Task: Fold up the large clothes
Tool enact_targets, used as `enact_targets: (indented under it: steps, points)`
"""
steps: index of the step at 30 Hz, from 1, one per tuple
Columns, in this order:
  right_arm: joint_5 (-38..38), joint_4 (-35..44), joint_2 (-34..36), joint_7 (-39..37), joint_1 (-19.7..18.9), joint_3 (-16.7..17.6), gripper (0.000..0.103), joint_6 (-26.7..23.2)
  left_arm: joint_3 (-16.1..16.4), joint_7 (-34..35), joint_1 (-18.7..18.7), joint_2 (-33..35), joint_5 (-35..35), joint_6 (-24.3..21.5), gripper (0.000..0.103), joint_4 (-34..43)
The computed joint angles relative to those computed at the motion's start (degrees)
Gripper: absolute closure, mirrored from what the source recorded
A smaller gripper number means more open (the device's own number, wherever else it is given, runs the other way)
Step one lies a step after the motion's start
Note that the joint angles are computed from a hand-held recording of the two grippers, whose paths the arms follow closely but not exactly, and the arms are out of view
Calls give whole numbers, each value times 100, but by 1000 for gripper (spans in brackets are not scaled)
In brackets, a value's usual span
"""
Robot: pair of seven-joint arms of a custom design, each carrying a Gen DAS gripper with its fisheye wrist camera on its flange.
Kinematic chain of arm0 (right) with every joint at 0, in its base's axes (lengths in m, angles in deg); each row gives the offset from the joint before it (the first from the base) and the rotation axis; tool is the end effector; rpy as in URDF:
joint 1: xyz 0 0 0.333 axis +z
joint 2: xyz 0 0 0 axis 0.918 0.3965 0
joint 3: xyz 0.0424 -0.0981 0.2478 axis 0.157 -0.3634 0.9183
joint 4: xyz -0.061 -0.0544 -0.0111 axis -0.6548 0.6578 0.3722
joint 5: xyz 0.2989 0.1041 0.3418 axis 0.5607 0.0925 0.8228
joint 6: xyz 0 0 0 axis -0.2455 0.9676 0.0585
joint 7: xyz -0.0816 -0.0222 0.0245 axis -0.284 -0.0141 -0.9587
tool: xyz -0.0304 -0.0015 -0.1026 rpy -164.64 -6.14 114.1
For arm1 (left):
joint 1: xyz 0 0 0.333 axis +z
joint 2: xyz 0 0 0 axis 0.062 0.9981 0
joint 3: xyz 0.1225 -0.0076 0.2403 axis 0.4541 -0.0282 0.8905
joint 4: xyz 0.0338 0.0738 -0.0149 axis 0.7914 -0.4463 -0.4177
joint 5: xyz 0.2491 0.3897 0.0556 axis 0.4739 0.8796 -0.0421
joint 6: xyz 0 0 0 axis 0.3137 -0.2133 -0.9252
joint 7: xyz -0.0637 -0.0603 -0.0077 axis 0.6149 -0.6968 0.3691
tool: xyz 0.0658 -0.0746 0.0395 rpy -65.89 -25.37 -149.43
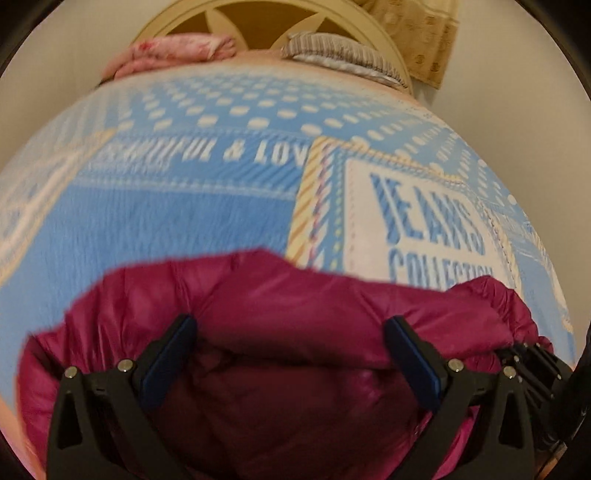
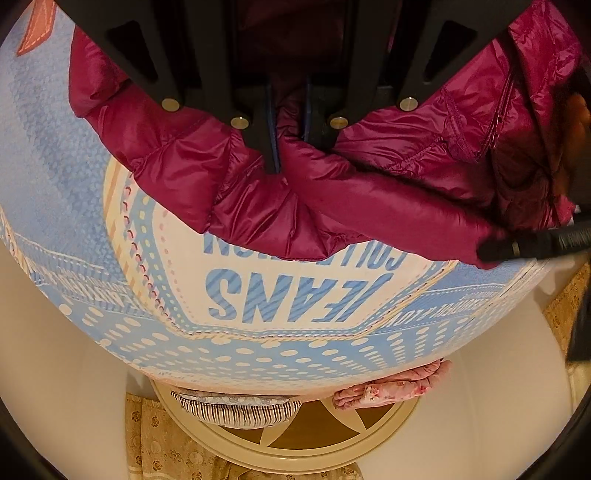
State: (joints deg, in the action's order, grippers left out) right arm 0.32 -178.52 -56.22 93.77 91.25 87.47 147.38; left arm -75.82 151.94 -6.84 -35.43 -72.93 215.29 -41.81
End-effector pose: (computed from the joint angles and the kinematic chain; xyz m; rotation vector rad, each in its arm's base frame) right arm 0.3884 0.3226 0.4506 -1.3927 2.1596 -0.7751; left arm 0.5884 -0.2052 0.4455 -1.4482 2.4542 -0.9200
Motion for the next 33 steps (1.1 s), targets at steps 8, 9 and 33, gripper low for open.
enact_targets:
  steps: [8,9,33]
  points:
    - [60,5,-32,-27,36,-24,89,-48,-64,126,-74,-98,189,630,0,-399]
    - [90,12,-73,-11,49,-11,83,-111,-62,112,-82,-107,207,659,0,-417]
    - [-301,670,792,781,-22,-36,74,259,837,3122,-895,-1392,-2845,469,0,-1067]
